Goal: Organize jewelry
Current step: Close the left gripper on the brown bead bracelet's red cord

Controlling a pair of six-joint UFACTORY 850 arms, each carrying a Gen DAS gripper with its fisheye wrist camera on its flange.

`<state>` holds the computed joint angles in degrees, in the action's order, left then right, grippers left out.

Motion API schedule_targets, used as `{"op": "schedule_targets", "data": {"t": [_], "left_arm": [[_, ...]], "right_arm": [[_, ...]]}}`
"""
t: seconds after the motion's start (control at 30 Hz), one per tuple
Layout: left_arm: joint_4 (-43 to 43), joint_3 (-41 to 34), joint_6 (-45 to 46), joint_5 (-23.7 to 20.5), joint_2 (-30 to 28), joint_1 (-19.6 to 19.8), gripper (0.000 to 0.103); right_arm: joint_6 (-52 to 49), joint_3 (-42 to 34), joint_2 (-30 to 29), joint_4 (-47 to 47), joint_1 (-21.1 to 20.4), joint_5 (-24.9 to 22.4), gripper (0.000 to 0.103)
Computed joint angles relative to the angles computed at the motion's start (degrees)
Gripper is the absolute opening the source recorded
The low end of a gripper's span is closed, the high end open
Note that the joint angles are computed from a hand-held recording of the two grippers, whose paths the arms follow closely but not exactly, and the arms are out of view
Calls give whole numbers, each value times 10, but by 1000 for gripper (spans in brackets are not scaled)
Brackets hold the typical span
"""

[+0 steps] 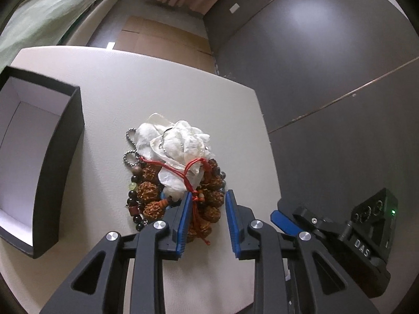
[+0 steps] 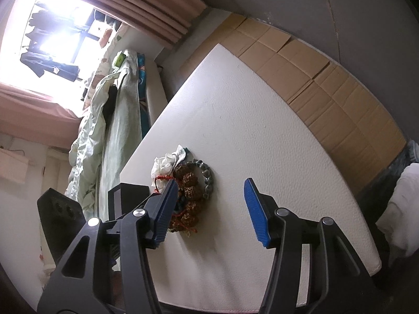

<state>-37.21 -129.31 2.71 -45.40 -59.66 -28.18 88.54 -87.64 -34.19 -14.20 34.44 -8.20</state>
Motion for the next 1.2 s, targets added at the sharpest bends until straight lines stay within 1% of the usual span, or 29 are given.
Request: {"op": "schedule_targets", "data": {"t": [0.1,0.23,0.33,0.4,0.43,0.47,0.6,0.77,0.8,0.87,0.9,0.97,1.07,1.2], "left_arm": [[22,-3,-13,4,-2,-4,24],[52,-6,-40,-1,-3,-11,23],[66,5,-50,10,3,-14,23],[75,5,-62,14,4,-16,12],[80,9,-66,17,6,-17,4],[74,16,-63,21,11,-16,3],[18,80,-5,59,54,-11,3],[-66,164,83,103,115,1,3],[-85,179,98,107,125,5,3],[-120,210,126,121,148,12,3],[-123,211,129,124,151,16,3],[-140,235,148,140,170,20,3],[-172,265,181,148,194,32,3],[-174,283,181,150,212,40,3]], "right_arm": [[-39,-1,-2,41,-1,-2,54],[-32,-7,-5,36,0,-11,54],[-30,-15,-9,31,2,-19,54],[-13,-18,-11,12,4,-24,54],[-9,-21,-12,5,4,-26,54],[-10,-22,-13,5,5,-26,54],[-63,-35,-21,40,6,-32,54],[-150,-60,-38,107,10,-41,53],[-171,-66,-42,124,11,-42,50],[-200,-77,-49,150,12,-48,47],[-211,-82,-53,160,13,-49,41],[-253,-94,-62,200,13,-56,39],[-286,-109,-74,238,13,-66,37],[-294,-134,-93,250,14,-86,37]]}}
